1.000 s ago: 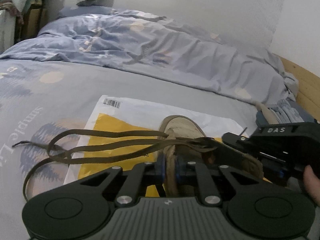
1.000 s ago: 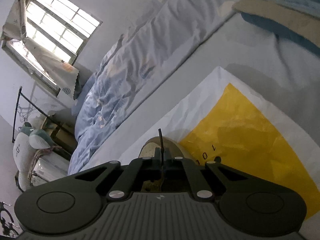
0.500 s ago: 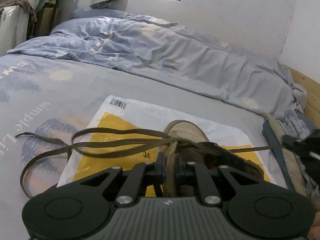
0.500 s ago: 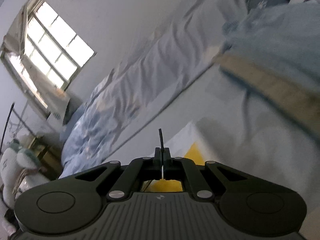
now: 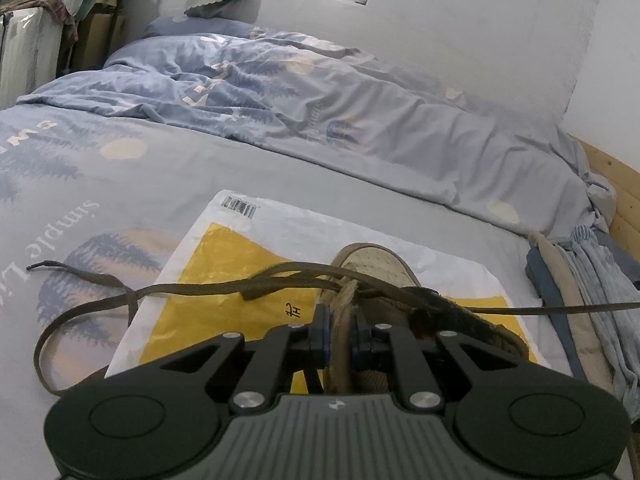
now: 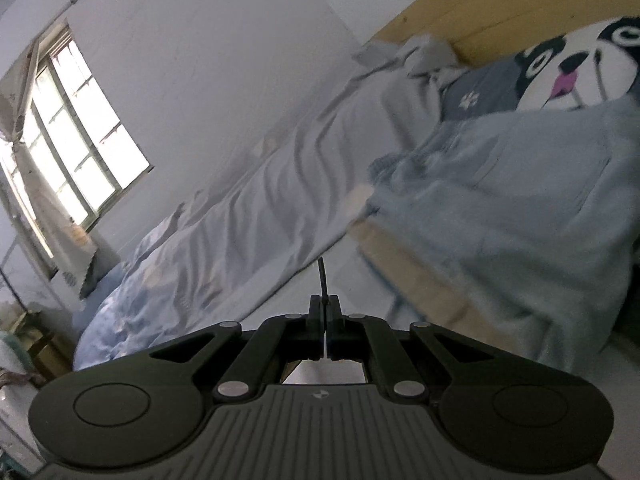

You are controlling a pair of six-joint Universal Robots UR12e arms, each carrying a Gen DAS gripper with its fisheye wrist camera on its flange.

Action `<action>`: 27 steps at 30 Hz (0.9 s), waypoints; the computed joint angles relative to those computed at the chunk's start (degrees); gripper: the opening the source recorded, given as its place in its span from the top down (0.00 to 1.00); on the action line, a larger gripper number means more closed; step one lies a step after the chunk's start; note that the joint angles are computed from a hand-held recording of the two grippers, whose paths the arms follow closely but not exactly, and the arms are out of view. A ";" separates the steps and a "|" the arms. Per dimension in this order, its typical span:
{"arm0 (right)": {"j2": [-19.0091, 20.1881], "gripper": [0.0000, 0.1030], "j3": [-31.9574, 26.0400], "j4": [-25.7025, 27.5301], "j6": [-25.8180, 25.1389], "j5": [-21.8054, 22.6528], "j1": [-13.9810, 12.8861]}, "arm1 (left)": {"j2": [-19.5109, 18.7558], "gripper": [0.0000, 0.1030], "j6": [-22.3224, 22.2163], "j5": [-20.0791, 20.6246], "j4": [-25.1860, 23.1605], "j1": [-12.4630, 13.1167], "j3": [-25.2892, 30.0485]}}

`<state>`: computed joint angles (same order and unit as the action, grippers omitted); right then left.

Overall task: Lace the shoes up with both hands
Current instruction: 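Pull the lace taut away from the sneaker with the right gripper while left holds sneaker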

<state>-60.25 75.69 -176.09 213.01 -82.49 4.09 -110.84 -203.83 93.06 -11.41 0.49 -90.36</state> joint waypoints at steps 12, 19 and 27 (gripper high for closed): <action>-1.03 0.99 0.81 -2.04 -0.90 -8.77 -1.55 | -0.02 0.91 -1.40 0.03 -0.16 -0.15 0.15; -0.94 0.99 0.48 -3.41 -1.30 -13.18 -2.40 | -0.12 0.91 -1.71 0.06 0.01 -0.15 0.23; -1.50 0.99 1.02 -4.91 -0.39 -18.67 -3.72 | -0.24 0.91 -1.71 0.21 0.23 -0.23 0.22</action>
